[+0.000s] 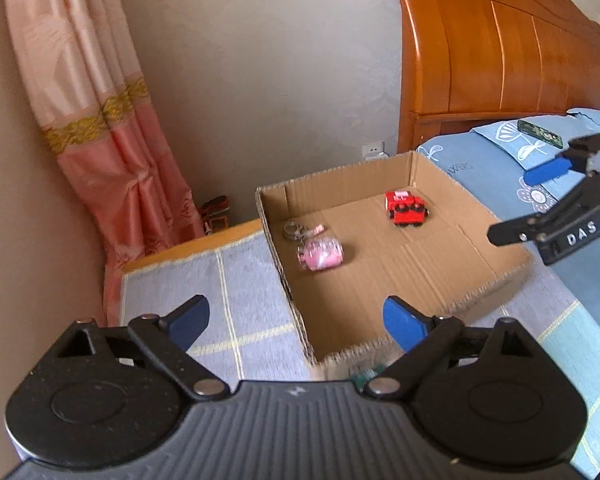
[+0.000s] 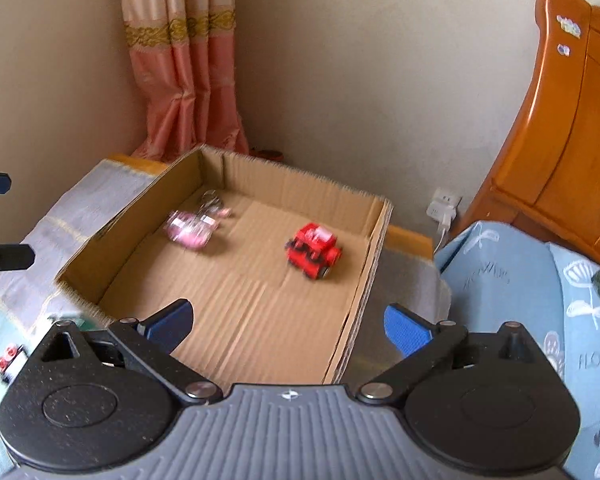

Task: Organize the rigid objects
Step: 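Move the left tool back to the black-and-red dice cube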

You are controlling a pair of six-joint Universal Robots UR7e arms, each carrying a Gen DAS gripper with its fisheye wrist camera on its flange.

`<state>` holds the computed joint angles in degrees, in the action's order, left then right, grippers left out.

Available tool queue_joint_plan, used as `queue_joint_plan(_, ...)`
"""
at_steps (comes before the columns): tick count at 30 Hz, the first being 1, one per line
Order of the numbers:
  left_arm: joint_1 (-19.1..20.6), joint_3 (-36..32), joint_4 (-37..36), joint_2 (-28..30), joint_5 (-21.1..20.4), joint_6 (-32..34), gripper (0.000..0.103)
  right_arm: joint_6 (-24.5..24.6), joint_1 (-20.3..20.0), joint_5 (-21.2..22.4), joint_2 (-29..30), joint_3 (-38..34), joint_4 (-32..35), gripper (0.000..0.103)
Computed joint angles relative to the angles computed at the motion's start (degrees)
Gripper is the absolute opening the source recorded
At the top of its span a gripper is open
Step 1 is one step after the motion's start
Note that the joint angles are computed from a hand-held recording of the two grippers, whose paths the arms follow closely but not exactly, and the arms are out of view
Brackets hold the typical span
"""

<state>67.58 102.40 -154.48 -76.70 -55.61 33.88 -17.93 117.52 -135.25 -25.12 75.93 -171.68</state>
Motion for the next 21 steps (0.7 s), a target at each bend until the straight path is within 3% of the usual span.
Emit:
queue_joint_plan(10,0.2,10.2,-3.9,-6.9,0.7,-3.2,0.093,4.0,2.2,1.0,-4.0,14.9,-7.1,0.103)
queue_joint_plan(21,-1.1,22.6,-15.7,-12.0,7.1,-2.2,0.094,10.1,4.3,6.5,-7.6,29.3,-12.5,0.103)
